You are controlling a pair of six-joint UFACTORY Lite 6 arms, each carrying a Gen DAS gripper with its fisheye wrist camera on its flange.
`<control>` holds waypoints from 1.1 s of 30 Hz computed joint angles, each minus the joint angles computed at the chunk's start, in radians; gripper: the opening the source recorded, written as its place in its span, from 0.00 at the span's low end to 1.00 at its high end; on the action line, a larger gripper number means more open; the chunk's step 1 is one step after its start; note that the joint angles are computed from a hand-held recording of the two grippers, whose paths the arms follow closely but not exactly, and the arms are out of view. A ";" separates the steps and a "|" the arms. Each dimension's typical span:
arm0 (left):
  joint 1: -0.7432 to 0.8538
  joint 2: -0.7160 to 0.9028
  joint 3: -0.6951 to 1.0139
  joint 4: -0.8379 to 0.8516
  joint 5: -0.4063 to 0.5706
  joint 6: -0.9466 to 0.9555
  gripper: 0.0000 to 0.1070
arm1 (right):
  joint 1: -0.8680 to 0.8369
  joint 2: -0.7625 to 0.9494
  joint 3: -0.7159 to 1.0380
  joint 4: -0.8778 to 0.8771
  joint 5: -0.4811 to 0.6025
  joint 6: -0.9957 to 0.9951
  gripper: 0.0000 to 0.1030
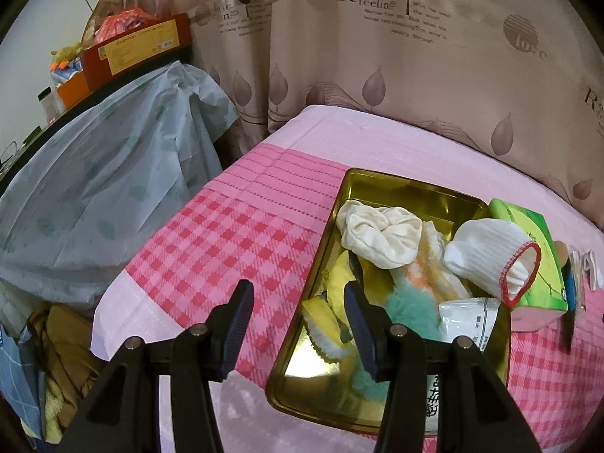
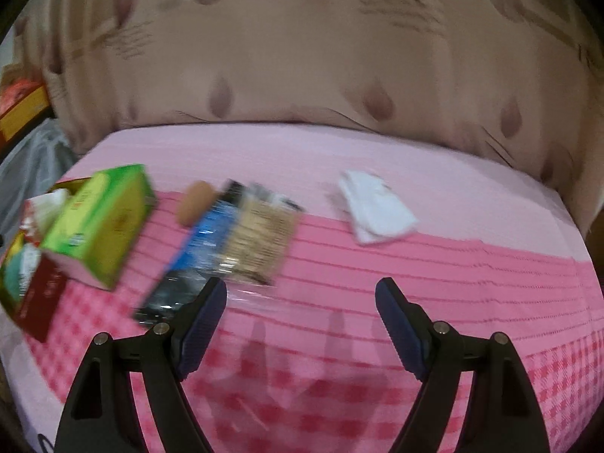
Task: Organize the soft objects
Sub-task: 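Grasp the white 'SHOE' wipe packet with the right tool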
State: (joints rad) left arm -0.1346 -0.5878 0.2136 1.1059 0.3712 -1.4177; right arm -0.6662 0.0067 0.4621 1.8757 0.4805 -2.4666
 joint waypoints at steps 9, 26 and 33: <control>-0.075 0.052 0.005 0.132 0.040 -0.151 0.47 | 0.010 0.320 0.264 0.175 -0.042 -0.139 0.77; -0.306 0.118 0.049 0.173 0.125 -0.249 0.47 | 0.137 0.794 0.912 -0.303 -0.189 0.499 0.80; -0.518 0.287 0.180 0.190 0.180 -0.384 0.47 | 0.139 0.734 0.816 -0.116 -0.165 0.272 0.47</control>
State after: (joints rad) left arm -0.6524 -0.3011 0.3941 1.2964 0.5514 -1.8017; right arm -0.5273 0.7403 1.2782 1.7596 0.3159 -2.1950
